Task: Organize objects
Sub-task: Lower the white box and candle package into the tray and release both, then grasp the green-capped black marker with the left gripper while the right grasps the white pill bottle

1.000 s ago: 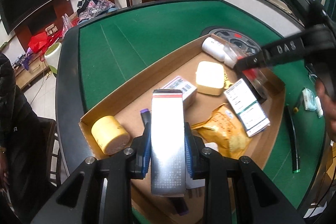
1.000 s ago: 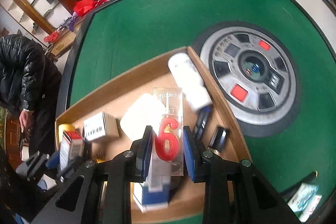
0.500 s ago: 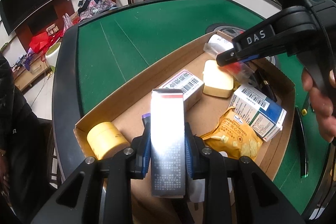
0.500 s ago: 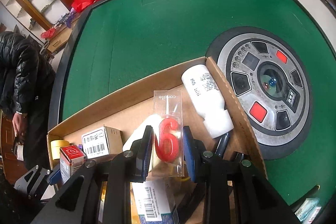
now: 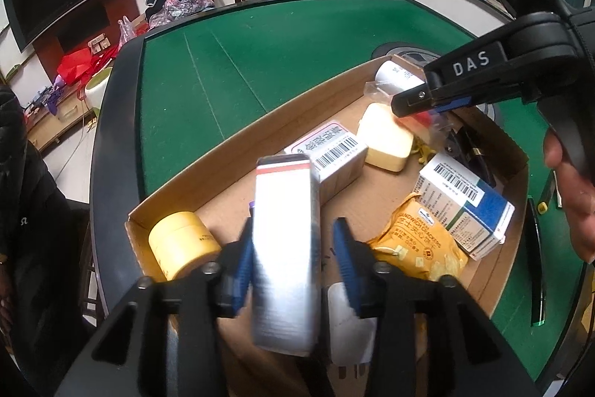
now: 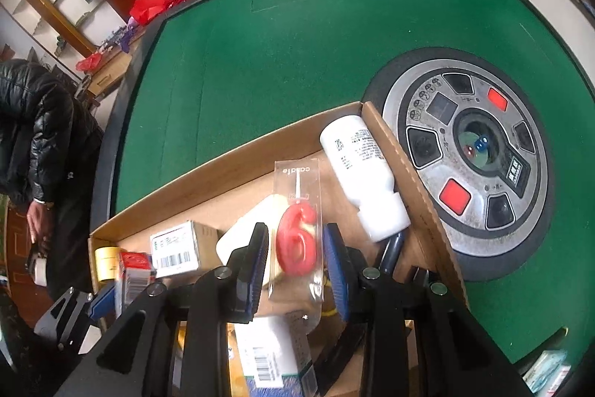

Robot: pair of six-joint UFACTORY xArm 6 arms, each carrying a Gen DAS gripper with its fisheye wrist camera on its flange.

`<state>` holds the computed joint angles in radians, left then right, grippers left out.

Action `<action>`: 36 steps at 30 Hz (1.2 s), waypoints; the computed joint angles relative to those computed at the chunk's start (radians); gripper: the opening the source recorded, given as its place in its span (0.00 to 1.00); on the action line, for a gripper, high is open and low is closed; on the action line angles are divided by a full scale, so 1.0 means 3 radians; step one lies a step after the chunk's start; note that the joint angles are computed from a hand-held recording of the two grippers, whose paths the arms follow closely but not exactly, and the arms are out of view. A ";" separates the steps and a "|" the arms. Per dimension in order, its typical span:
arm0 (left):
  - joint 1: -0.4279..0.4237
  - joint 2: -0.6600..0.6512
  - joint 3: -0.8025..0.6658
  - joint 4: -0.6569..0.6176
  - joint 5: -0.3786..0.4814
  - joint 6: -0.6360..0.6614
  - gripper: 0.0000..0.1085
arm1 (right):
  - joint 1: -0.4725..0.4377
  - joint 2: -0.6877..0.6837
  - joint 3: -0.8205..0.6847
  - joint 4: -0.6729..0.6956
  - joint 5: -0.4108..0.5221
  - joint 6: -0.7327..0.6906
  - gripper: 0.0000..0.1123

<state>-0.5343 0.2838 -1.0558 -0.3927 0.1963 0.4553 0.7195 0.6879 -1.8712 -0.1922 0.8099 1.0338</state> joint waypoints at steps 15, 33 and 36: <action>-0.0086 -0.0247 0.0202 -0.0136 -0.0003 0.0060 0.51 | 0.0169 -0.0646 0.0878 -0.0135 -0.0436 0.0426 0.40; -0.0673 -0.0615 0.0426 -0.0430 0.0044 0.0382 0.52 | 0.0248 -0.2317 0.3086 -0.0857 -0.0881 0.1999 0.44; -0.0801 -0.0616 0.0445 -0.0447 0.0067 0.0394 0.52 | 0.0277 -0.2497 0.3318 -0.0904 -0.0879 0.2168 0.45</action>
<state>-0.7745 0.0990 -0.9222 -0.5268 0.2163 0.5734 0.8025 -0.0611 -0.8757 -0.4633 0.5461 1.6842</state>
